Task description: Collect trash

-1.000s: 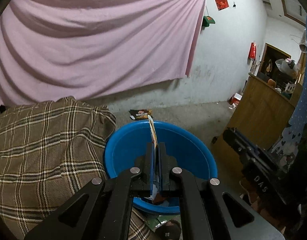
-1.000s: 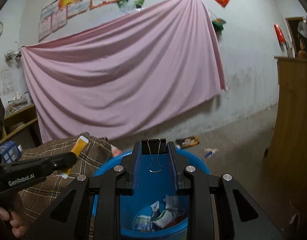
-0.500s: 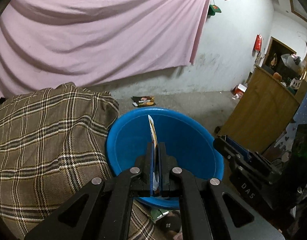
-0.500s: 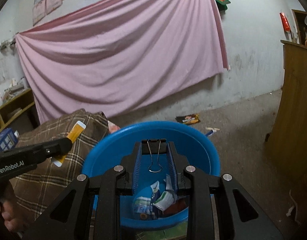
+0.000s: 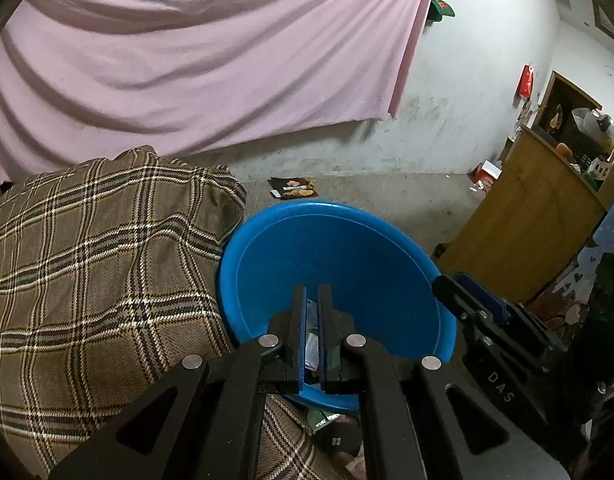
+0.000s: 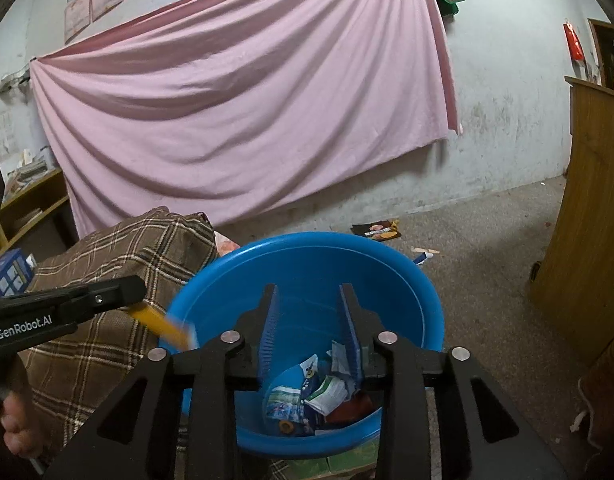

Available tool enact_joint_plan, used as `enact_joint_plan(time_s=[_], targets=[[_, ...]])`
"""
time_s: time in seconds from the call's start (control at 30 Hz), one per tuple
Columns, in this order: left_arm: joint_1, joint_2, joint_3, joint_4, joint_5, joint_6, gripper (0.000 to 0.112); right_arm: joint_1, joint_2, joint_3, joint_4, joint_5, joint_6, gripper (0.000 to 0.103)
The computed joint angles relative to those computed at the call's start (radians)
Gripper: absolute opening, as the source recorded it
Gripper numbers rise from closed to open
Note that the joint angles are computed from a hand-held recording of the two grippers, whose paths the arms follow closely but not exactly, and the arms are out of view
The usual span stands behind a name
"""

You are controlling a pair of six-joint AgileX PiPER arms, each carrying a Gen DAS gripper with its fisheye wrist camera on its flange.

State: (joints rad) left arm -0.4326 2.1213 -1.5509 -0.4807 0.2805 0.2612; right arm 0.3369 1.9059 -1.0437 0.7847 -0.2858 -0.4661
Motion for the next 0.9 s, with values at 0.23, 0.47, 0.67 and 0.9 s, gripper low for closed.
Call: enact_joint_plan(time_s=[0.23, 0.47, 0.67, 0.9], targets=[[0.01, -0.013, 0.021, -0.036, -0.018, 0.03, 0.017, -0.004, 0.004, -0.003, -0.001, 0.002, 0.002, 0.043], [0.023, -0.034, 0.046, -0.024, -0.036, 0.003, 0.028, -0.001, 0.003, 0.004, -0.007, -0.01, 0.014, 0.046], [0.018, -0.057, 0.068, 0.072, -0.053, -0.096, 0.028, 0.004, 0.002, 0.008, -0.004, -0.026, 0.018, 0.047], [0.021, -0.109, 0.123, 0.163, -0.082, -0.182, 0.035, 0.017, -0.025, 0.018, 0.042, -0.047, -0.028, 0.054]])
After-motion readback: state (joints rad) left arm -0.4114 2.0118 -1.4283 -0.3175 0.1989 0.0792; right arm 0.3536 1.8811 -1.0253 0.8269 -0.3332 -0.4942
